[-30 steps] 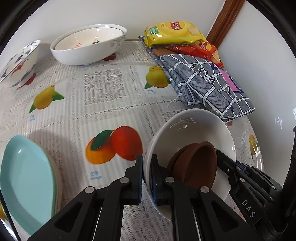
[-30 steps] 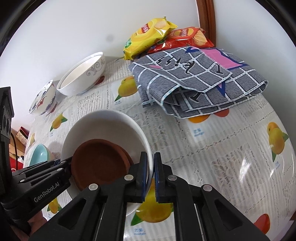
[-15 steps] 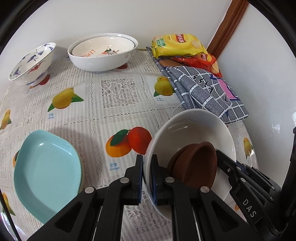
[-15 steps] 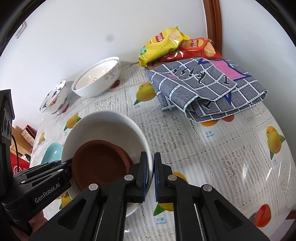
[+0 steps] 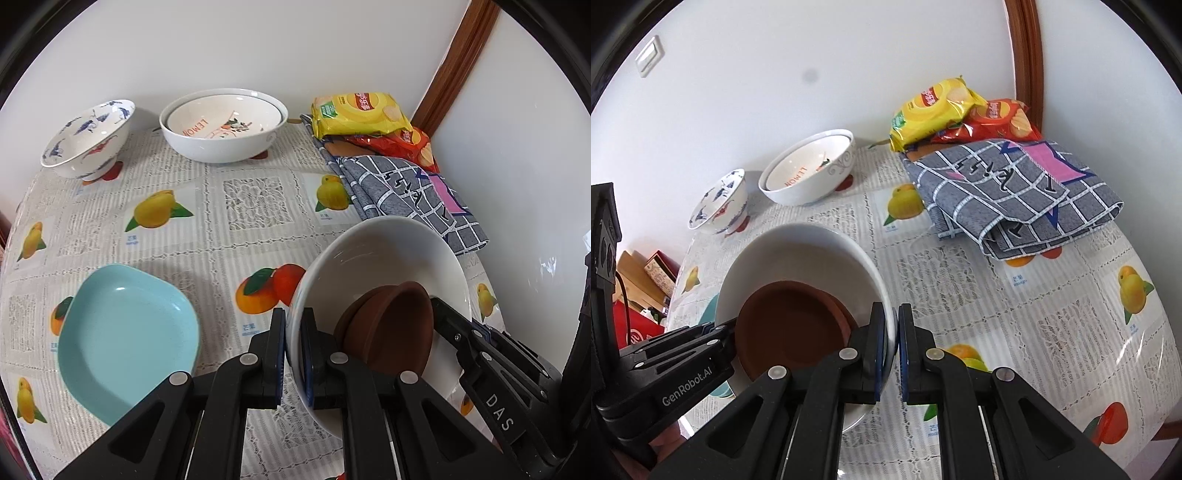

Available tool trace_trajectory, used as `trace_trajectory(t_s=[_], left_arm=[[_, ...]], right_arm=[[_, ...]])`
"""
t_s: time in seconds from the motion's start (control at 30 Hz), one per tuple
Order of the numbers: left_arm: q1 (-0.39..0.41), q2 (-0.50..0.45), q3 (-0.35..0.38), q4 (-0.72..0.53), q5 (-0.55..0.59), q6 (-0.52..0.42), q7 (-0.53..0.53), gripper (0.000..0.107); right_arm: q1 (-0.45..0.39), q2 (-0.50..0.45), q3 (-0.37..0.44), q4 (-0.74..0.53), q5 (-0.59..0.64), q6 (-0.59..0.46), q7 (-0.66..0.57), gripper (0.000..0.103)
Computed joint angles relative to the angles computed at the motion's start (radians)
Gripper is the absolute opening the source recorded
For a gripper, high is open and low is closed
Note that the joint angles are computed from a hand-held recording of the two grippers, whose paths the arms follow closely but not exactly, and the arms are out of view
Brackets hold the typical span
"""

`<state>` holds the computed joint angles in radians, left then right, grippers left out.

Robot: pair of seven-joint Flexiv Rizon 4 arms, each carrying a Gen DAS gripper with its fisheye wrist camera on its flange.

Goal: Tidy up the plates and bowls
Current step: 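Carry the white bowl with both tools over the light-blue plate stack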

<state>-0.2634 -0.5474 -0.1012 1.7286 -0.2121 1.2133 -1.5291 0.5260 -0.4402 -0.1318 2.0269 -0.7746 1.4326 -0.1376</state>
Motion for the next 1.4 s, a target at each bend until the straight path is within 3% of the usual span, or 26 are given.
trace_trajectory(t_s=[0.57,1.4], left_arm=[[0.036,0.063,0.007,0.080,-0.013,0.031,0.000,0.008],[0.091,0.092,0.026,0.139,-0.024,0.055,0.008,0.008]], right_arm=[[0.019,-0.010,0.024,-0.041,-0.005,-0.006,-0.010,0.007],[0.061,-0.098,0.067,-0.156,0.126,-0.032,-0.136,0.007]])
